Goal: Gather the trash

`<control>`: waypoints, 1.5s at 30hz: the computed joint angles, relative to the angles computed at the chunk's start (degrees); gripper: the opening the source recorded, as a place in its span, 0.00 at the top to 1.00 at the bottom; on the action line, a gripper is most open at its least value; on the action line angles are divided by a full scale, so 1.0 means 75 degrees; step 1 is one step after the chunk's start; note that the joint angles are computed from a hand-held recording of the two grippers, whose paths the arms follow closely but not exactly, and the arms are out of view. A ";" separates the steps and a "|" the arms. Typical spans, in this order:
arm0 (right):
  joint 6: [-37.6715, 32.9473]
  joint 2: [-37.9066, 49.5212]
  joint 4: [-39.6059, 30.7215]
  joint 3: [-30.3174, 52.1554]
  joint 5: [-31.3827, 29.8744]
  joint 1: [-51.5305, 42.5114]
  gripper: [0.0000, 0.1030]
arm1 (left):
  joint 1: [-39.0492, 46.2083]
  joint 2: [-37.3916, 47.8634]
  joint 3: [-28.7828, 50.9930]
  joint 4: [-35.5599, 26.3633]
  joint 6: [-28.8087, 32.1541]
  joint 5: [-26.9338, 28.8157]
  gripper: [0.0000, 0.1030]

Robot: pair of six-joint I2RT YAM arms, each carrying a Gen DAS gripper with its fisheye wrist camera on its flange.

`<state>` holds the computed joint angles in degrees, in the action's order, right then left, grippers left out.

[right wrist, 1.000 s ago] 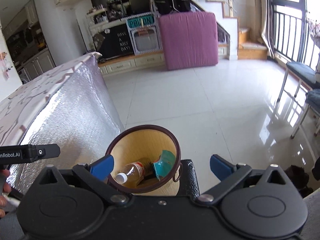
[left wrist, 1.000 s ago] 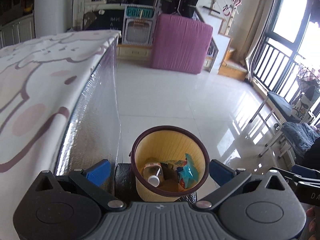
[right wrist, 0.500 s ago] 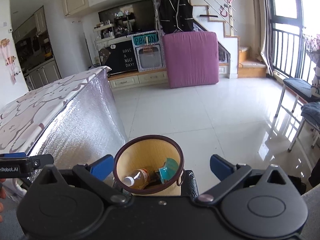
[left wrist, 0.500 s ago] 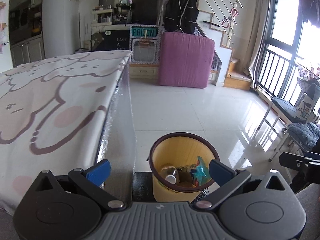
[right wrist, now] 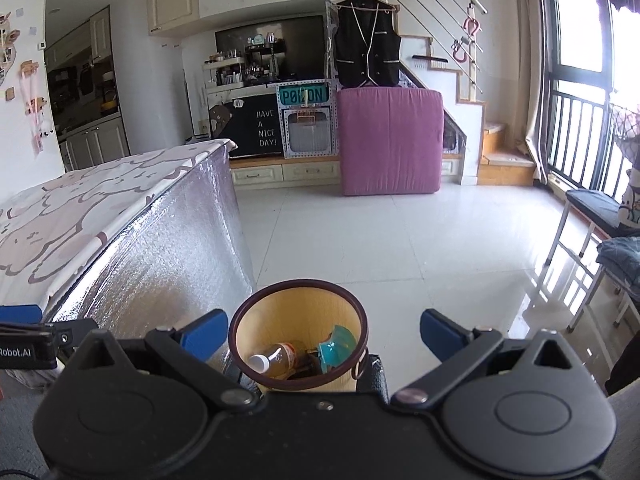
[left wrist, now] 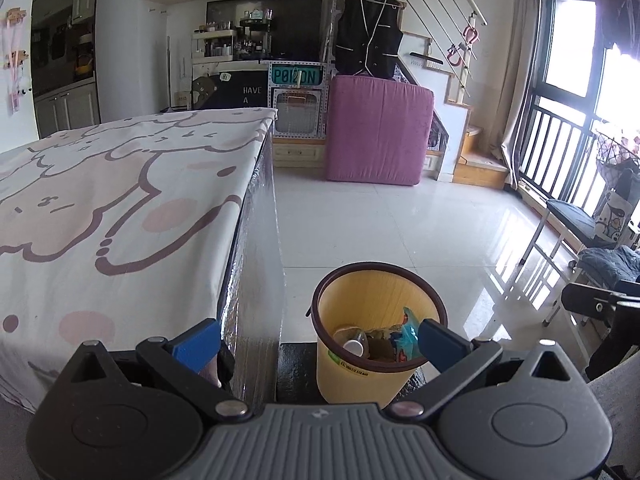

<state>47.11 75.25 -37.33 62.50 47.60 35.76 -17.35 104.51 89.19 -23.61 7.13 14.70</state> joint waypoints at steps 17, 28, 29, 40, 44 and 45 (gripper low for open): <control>0.0381 0.0204 -0.0285 0.0102 0.0439 0.0380 0.00 | 0.0084 -0.0239 -0.0401 0.0369 -0.0098 0.0010 0.00; 0.0444 0.0262 -0.0265 0.0099 0.0467 0.0416 0.00 | 0.0038 -0.0355 -0.0534 0.0401 -0.0065 -0.0064 0.00; 0.0444 0.0262 -0.0265 0.0099 0.0467 0.0416 0.00 | 0.0040 -0.0353 -0.0532 0.0403 -0.0059 -0.0064 0.00; 0.0618 0.0327 -0.0372 0.0190 0.0517 0.0474 0.00 | 0.0052 -0.0351 -0.0532 0.0406 -0.0056 -0.0064 0.00; 0.0682 0.0342 -0.0406 0.0207 0.0531 0.0493 0.00 | 0.0054 -0.0348 -0.0529 0.0405 -0.0050 -0.0060 0.00; 0.0680 0.0338 -0.0406 0.0203 0.0535 0.0496 0.00 | 0.0048 -0.0348 -0.0528 0.0405 -0.0051 -0.0064 0.00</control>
<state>52.20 77.79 -40.37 64.02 51.61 39.48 -16.99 101.90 85.23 -20.57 6.75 14.22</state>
